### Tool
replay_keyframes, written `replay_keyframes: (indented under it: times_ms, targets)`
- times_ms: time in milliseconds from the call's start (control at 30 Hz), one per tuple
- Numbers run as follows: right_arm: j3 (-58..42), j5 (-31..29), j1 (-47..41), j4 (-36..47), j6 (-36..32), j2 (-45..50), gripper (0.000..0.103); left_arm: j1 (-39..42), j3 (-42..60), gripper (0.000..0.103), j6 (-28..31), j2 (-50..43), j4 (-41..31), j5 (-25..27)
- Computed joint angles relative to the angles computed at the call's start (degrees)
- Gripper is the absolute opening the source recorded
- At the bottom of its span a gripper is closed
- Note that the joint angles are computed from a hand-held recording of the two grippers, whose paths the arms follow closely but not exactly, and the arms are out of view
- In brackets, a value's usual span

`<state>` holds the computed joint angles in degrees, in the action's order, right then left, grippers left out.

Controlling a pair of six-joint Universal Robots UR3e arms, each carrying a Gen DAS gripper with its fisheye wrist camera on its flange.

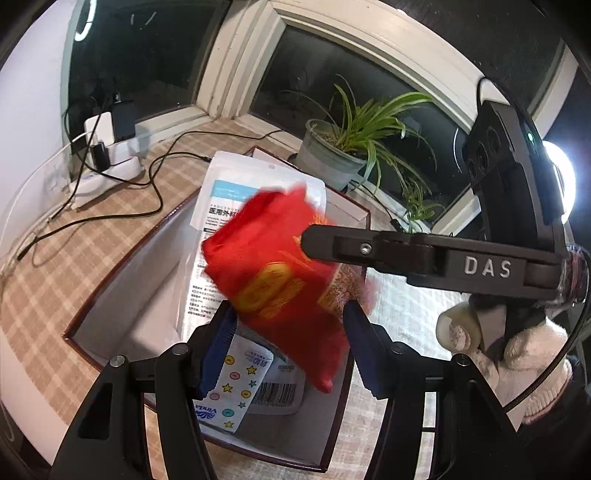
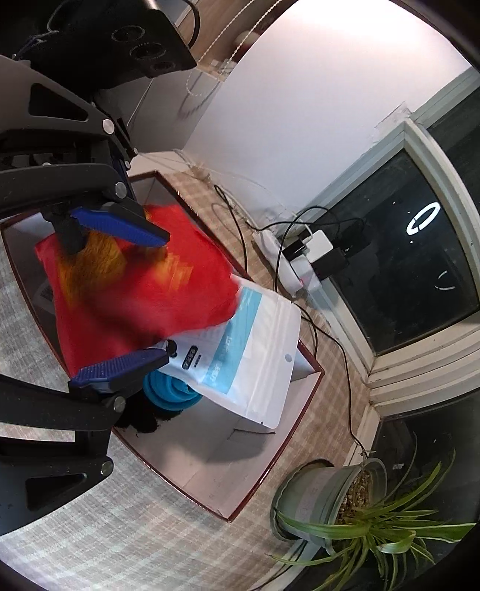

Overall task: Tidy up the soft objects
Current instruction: 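Carry the red pouch over the box and lower it in with the right tool, then open the right tool and withdraw it from the box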

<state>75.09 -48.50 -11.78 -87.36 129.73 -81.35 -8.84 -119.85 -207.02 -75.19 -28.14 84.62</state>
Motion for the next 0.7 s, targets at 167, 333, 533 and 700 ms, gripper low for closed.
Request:
replay_keyframes:
  times_ms: [167, 333, 533, 700]
  targets:
    - [0.7, -1.0, 0.5, -1.8, -0.2, -0.2, 0.054, -2.3, 1.2, 0.056, -0.1, -1.5, 0.2, 2.3]
    - [1.6, -0.7, 0.0, -2.6, -0.4, -1.1, 0.054, -2.8, 0.9, 0.056, -0.4, -0.6, -0.7, 3.0]
    - [1.9, 0.4, -1.9, -1.0, -1.4, -2.3, 0.054, -3.8, 0.5, 0.056, -1.3, 1.2, -2.5, 4.3]
    - [3.0, 0.9, -4.1, 1.0, -3.7, -4.4, 0.054, -5.7, 1.1, 0.056, -2.0, 2.5, -4.7, 6.7]
